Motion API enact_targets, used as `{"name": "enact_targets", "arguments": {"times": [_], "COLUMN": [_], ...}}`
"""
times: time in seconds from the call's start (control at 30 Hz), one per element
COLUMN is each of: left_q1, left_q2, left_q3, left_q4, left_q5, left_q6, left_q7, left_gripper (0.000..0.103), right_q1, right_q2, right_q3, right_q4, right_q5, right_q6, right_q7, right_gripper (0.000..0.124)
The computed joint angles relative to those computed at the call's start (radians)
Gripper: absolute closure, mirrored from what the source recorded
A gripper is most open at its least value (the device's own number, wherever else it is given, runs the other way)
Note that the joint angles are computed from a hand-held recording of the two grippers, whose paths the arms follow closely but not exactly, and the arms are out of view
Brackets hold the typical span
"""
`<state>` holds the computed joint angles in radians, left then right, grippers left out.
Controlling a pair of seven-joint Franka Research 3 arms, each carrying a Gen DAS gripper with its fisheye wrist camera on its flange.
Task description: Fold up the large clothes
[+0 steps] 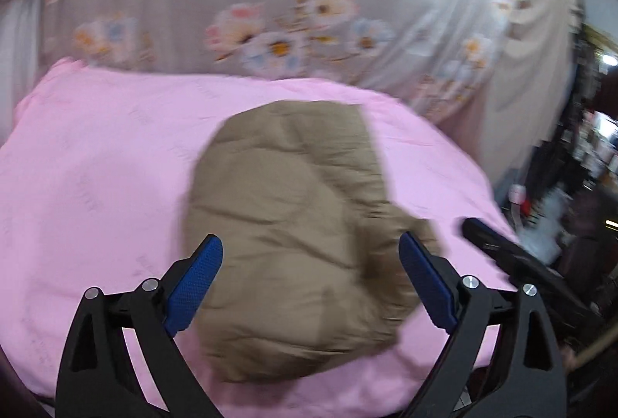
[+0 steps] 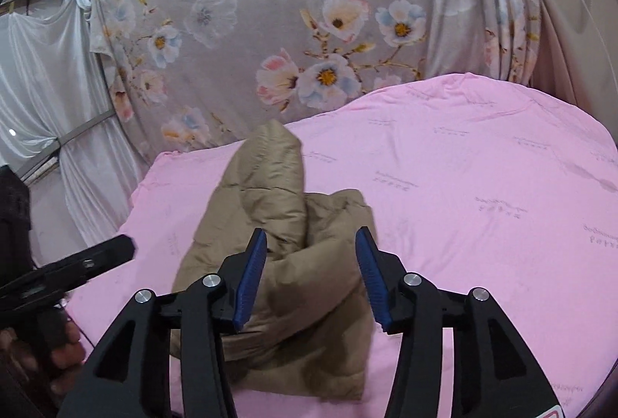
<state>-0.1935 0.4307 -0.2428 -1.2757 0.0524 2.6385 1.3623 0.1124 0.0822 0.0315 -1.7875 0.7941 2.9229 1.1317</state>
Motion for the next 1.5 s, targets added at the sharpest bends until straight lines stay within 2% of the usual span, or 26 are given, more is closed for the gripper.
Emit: {"name": "enact_targets", "arguments": {"times": [0.07, 0.13, 0.23, 0.27, 0.3, 0.33, 0.4, 0.47, 0.6, 0.77, 0.9, 1.13, 1.4, 1.5], "left_q1": [-0.024, -0.023, -0.026, -0.024, -0.024, -0.022, -0.022, -0.027, -0.028, -0.048, -0.084, -0.12, -0.154, -0.146], "left_q2": [0.032, 0.055, 0.042, 0.038, 0.041, 0.047, 0.072, 0.1, 0.129, 0.182, 0.187, 0.198, 0.23, 0.248], "left_q3": [0.059, 0.074, 0.085, 0.083, 0.078, 0.07, 0.055, 0.048, 0.038, 0.037, 0.063, 0.088, 0.108, 0.099], "left_q4": [0.055, 0.084, 0.054, 0.044, 0.048, 0.054, 0.089, 0.13, 0.159, 0.218, 0.208, 0.187, 0.214, 0.243], "left_q5": [0.051, 0.074, 0.119, 0.13, 0.135, 0.133, 0.119, 0.11, 0.083, 0.072, 0.127, 0.206, 0.273, 0.261], "left_q6": [-0.084, -0.136, -0.158, -0.164, -0.177, -0.188, -0.222, -0.261, -0.304, -0.358, -0.348, -0.326, -0.328, -0.343], "left_q7": [-0.102, -0.146, -0.178, -0.177, -0.17, -0.162, -0.146, -0.131, -0.104, -0.084, -0.091, -0.126, -0.163, -0.159], "left_gripper": [0.015, 0.017, 0.017, 0.017, 0.017, 0.017, 0.018, 0.022, 0.022, 0.022, 0.019, 0.014, 0.008, 0.006], "right_q1": [0.015, 0.032, 0.054, 0.065, 0.066, 0.072, 0.065, 0.045, 0.005, -0.006, -0.014, -0.025, -0.058, -0.082], "right_q2": [0.011, 0.033, 0.059, 0.07, 0.073, 0.078, 0.08, 0.071, 0.068, 0.098, 0.128, 0.156, 0.176, 0.17], "right_q3": [-0.002, -0.014, -0.036, -0.05, -0.056, -0.066, -0.073, -0.07, -0.058, -0.059, -0.053, -0.04, -0.018, -0.001], "right_q4": [0.017, 0.042, 0.056, 0.066, 0.065, 0.067, 0.062, 0.04, 0.007, -0.005, -0.005, -0.009, -0.014, -0.028], "right_q5": [-0.07, -0.197, -0.367, -0.445, -0.487, -0.544, -0.591, -0.582, -0.521, -0.522, -0.496, -0.437, -0.312, -0.237], "right_q6": [-0.03, -0.069, -0.097, -0.116, -0.124, -0.141, -0.167, -0.179, -0.228, -0.275, -0.293, -0.271, -0.24, -0.226], "right_q7": [0.043, 0.127, 0.253, 0.31, 0.339, 0.381, 0.433, 0.455, 0.441, 0.465, 0.465, 0.439, 0.333, 0.262], "right_gripper": [0.069, 0.068, 0.069, 0.072, 0.081, 0.096, 0.108, 0.112, 0.113, 0.113, 0.113, 0.113, 0.113, 0.113]}}
